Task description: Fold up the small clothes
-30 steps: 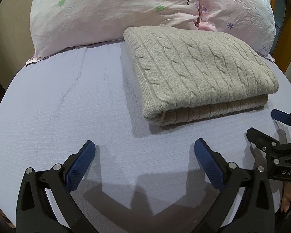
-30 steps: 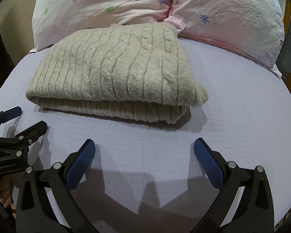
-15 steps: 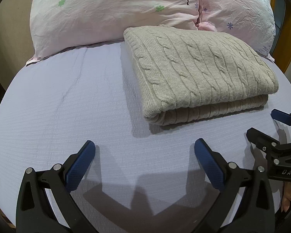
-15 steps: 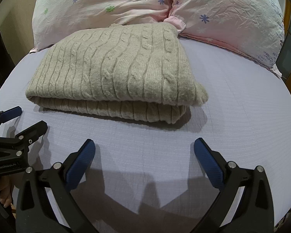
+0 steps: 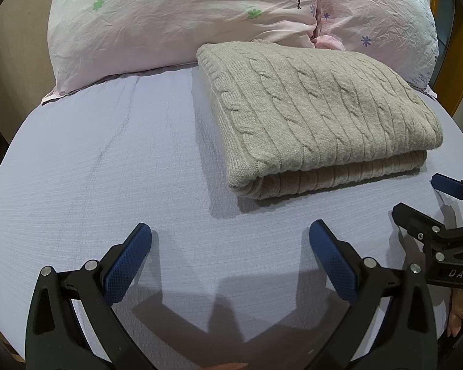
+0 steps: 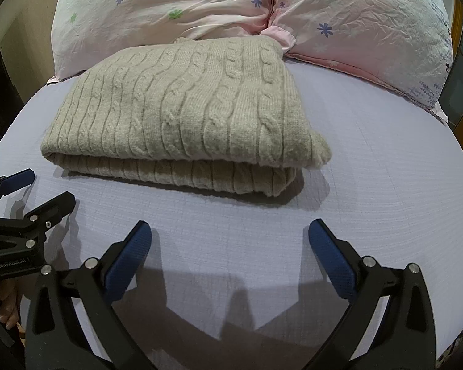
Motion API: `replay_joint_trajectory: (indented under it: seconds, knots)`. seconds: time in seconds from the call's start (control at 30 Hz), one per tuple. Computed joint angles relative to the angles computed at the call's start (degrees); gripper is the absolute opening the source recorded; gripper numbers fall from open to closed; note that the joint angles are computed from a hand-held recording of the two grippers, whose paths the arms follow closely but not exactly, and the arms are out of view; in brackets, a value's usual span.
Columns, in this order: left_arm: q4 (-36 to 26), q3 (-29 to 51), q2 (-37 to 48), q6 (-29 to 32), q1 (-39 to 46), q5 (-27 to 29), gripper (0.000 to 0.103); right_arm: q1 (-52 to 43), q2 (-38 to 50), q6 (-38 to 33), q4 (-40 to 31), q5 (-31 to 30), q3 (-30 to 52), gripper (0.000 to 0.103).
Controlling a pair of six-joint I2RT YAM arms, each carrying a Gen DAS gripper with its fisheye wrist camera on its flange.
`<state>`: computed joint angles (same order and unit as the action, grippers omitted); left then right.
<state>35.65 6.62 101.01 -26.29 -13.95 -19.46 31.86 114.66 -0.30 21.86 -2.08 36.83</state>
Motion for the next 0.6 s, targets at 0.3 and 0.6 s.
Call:
replay_joint_trajectory:
  seconds: [0.3, 0.6]
  knots:
    - [0.24, 0.0, 0.2, -0.06, -0.08, -0.09, 0.102, 0.03, 0.02, 0.03, 0.0, 0.03, 0.02, 0.101]
    - [0.4, 0.02, 0.36, 0.0, -0.06, -0.07, 0.102, 0.06, 0.05, 0.06, 0.01, 0.04, 0.05, 0.101]
